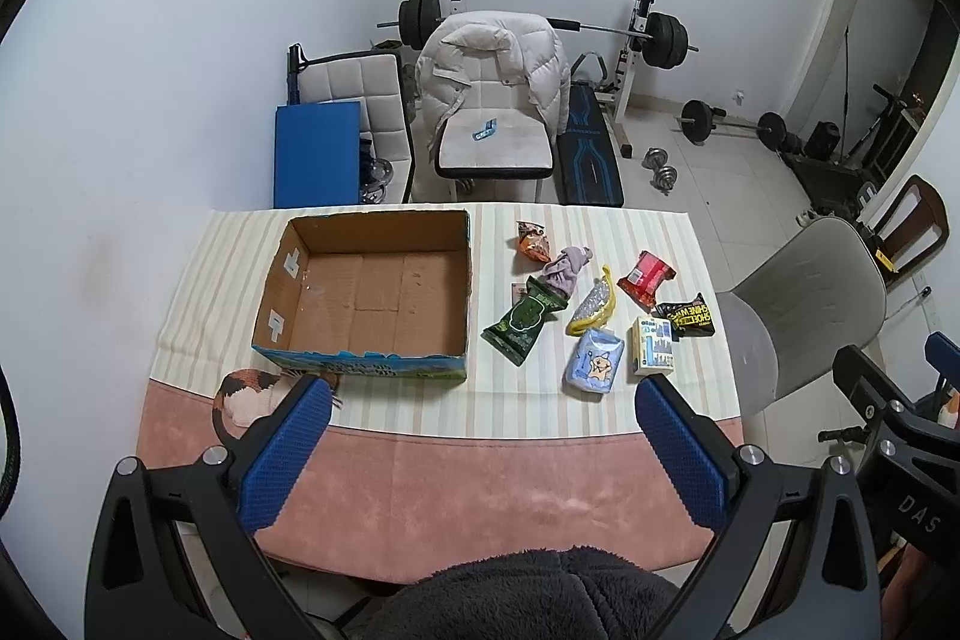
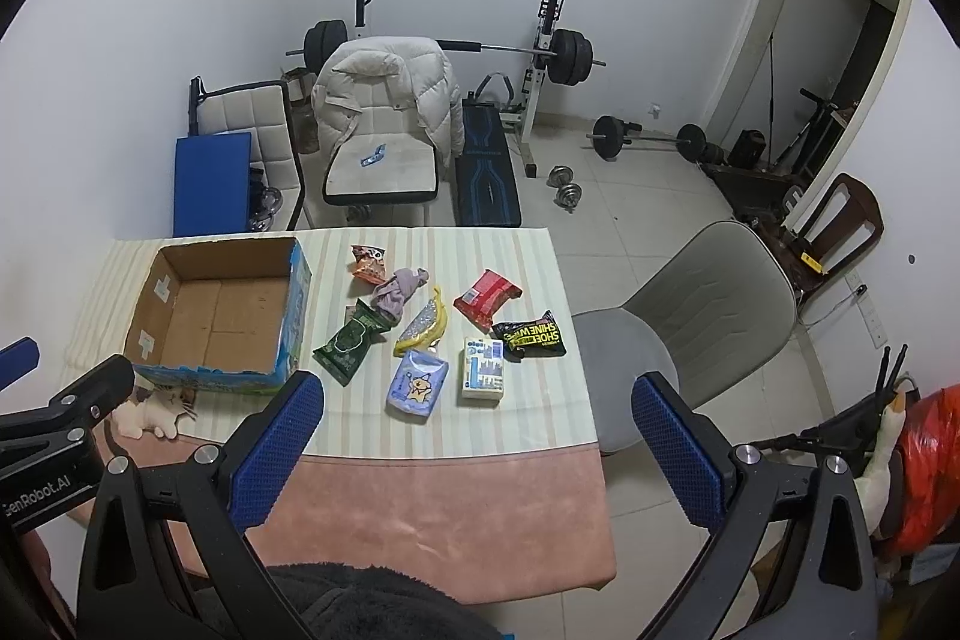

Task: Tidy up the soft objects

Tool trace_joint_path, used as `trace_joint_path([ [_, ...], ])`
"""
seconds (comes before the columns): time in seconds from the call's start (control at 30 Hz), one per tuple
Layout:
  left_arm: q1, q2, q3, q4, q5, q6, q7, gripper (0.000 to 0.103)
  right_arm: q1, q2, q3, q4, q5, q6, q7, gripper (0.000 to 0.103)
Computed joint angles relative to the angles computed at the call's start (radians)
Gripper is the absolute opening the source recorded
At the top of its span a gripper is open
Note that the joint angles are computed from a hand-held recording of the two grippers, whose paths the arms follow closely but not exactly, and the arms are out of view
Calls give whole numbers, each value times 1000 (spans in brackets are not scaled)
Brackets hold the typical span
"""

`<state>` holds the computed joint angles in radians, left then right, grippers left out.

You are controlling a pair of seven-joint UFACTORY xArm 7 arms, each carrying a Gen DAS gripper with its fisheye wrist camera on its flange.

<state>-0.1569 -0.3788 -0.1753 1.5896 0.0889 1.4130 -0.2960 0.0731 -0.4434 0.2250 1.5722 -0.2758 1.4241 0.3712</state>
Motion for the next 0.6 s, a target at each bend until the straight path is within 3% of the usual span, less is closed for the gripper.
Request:
trace_joint_path([
  [0.6, 4, -16, 5, -22, -6, -16, 0, 103, 1, 12, 10, 24, -10, 6, 4, 103],
])
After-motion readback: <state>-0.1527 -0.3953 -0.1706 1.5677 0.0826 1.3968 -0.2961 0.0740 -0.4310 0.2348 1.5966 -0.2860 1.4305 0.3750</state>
